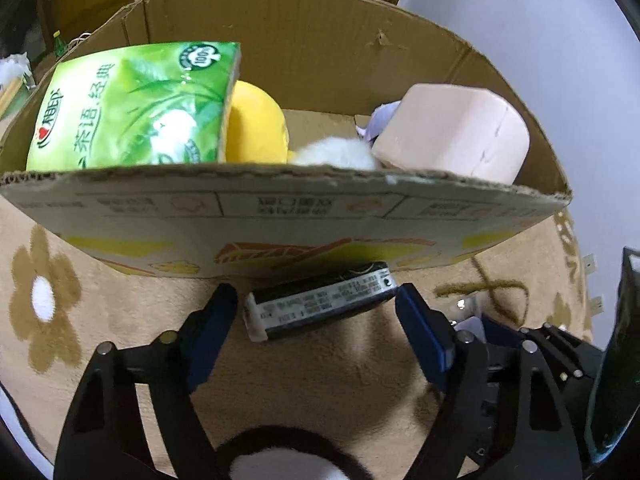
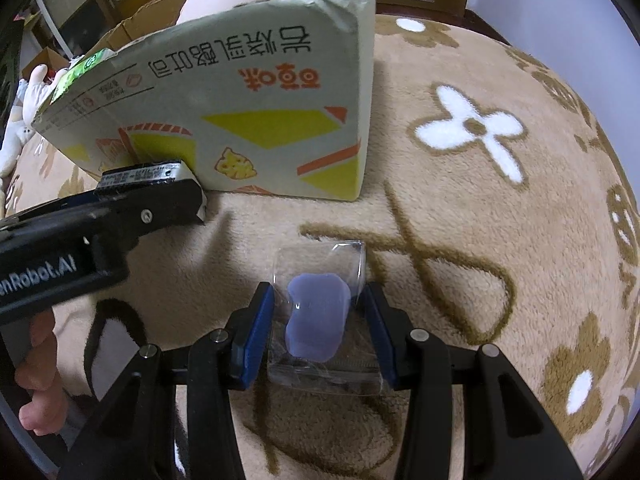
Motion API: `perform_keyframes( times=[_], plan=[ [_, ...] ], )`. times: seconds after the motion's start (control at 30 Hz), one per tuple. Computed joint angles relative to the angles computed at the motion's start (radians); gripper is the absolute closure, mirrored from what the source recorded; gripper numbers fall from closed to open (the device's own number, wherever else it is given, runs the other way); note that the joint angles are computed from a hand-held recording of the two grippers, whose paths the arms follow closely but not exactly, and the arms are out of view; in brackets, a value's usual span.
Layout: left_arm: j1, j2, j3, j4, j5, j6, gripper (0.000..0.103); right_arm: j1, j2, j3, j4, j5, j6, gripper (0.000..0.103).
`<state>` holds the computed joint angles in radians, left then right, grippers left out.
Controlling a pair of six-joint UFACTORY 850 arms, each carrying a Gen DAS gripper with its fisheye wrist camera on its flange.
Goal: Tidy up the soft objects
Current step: 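Grasp the clear lavender bag with the right gripper while the left grasps the black-and-white box, then lift the black-and-white box with the left gripper while the right lifts the lavender bag over the box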
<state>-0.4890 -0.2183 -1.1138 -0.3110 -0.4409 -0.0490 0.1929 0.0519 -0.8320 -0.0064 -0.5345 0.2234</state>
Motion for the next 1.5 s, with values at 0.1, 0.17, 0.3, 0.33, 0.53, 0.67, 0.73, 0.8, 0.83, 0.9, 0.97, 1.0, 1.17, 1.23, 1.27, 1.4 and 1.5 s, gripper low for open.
perform_keyframes(
  times=[0.1,0.17,0.3,0.33,0.53,0.67,0.73,0.8,0.83,0.9,0.97,1.0,1.17,1.23,1.27,1.4,1.5],
  plan=[
    [0.011,0.005,0.005,-0.043,-0.001,0.039,0.03,0.013,0.016,0.014,-0.025,0.007,0.028,0.054],
    [0.017,0.013,0.02,-0.033,0.01,0.035,0.032,0.015,0.022,0.015,-0.027,0.006,0.031,0.054],
    [0.014,0.028,0.031,0.005,0.017,-0.001,0.033,0.016,0.045,0.019,-0.026,0.016,0.039,0.054],
    [0.008,0.032,0.032,0.032,0.02,-0.028,0.033,0.015,0.056,0.025,-0.024,0.022,0.038,0.054],
    [-0.005,0.101,0.074,0.156,0.052,-0.133,0.033,0.006,0.134,0.059,0.01,0.083,0.028,0.055],
    [-0.017,0.166,0.115,0.377,0.094,-0.36,0.033,0.011,0.207,0.084,0.017,0.131,0.029,0.055],
    [-0.024,0.205,0.139,0.493,0.108,-0.481,0.033,0.012,0.242,0.095,0.026,0.155,0.023,0.055],
    [-0.034,0.256,0.168,0.636,0.115,-0.624,0.033,0.014,0.266,0.095,0.016,0.177,0.034,0.055],
    [-0.037,0.266,0.17,0.671,0.116,-0.658,0.033,0.014,0.277,0.097,0.016,0.187,0.033,0.055],
    [-0.044,0.298,0.181,0.758,0.117,-0.74,0.033,0.011,0.294,0.094,0.021,0.21,0.026,0.055],
    [-0.059,0.32,0.184,0.892,0.107,-0.863,0.033,0.006,0.305,0.087,0.049,0.235,-0.004,0.055],
    [-0.063,0.319,0.173,0.978,0.097,-0.937,0.033,-0.005,0.298,0.073,0.079,0.252,-0.04,0.055],
    [-0.092,0.369,0.186,1.323,0.081,-1.226,0.033,-0.025,0.297,0.051,0.274,0.327,-0.264,0.055],
    [-0.096,0.376,0.18,1.384,0.083,-1.272,0.033,-0.022,0.294,0.037,0.344,0.343,-0.339,0.055],
    [-0.098,0.373,0.174,1.404,0.086,-1.287,0.033,-0.019,0.292,0.031,0.357,0.35,-0.353,0.055],
    [-0.109,0.368,0.165,1.554,0.091,-1.37,0.033,-0.015,0.268,0.001,0.399,0.371,-0.414,0.055],
    [-0.109,0.35,0.147,1.654,0.11,-1.419,0.033,-0.015,0.245,-0.018,0.431,0.383,-0.463,0.055]
  ],
)
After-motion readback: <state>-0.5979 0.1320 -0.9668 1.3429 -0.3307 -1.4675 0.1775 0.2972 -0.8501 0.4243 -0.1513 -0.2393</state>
